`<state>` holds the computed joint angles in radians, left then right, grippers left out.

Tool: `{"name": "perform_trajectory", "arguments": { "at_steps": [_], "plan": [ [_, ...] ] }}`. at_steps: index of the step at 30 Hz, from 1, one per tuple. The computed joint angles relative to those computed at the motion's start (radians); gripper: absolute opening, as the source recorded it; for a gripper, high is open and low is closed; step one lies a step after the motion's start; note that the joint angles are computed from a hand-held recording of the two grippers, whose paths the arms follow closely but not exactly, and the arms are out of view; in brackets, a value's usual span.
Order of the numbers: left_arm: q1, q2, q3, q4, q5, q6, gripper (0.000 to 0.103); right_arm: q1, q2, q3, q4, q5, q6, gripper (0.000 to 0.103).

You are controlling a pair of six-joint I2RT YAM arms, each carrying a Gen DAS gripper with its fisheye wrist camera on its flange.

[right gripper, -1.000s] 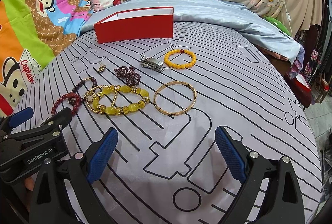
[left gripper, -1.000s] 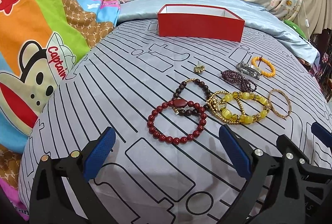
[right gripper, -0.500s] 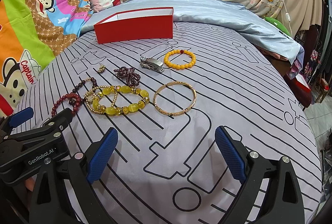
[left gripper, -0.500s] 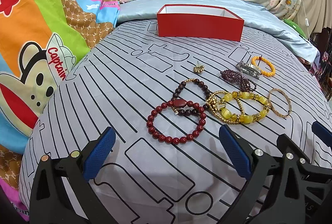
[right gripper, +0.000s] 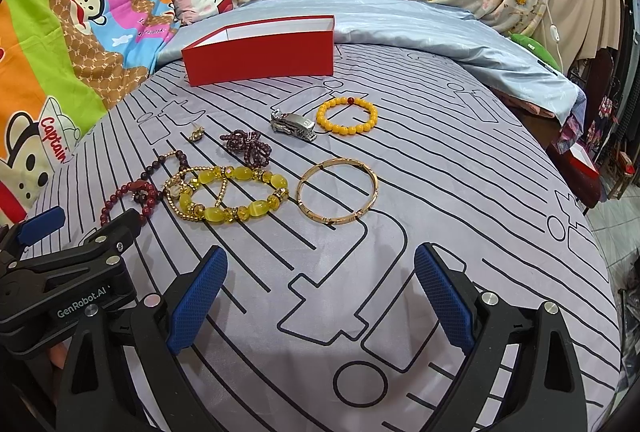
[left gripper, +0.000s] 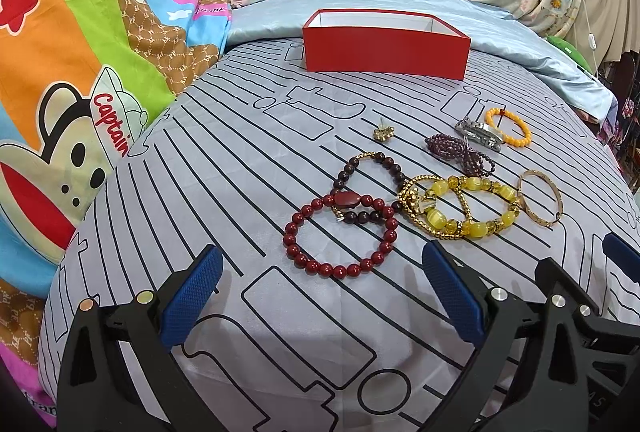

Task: Organize jewelry

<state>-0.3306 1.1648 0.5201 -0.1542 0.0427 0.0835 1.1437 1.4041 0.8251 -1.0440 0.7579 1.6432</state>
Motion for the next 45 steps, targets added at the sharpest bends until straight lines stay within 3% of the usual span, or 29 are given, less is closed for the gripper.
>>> {"name": "perform_trajectory", "arguments": {
  "at_steps": [34, 45],
  "plan": [
    [-0.007, -0.004, -0.007, 0.005, -0.007, -0.004, 0.095, 0.004, 0.002, -0.004, 0.003, 0.001, 0.007, 0.091],
    [0.045, -0.012, -0.008, 0.000, 0.057, 0.009, 0.095, 0.003, 0.001, -0.001, 0.000, -0.001, 0.006, 0.091]
  ]
}}
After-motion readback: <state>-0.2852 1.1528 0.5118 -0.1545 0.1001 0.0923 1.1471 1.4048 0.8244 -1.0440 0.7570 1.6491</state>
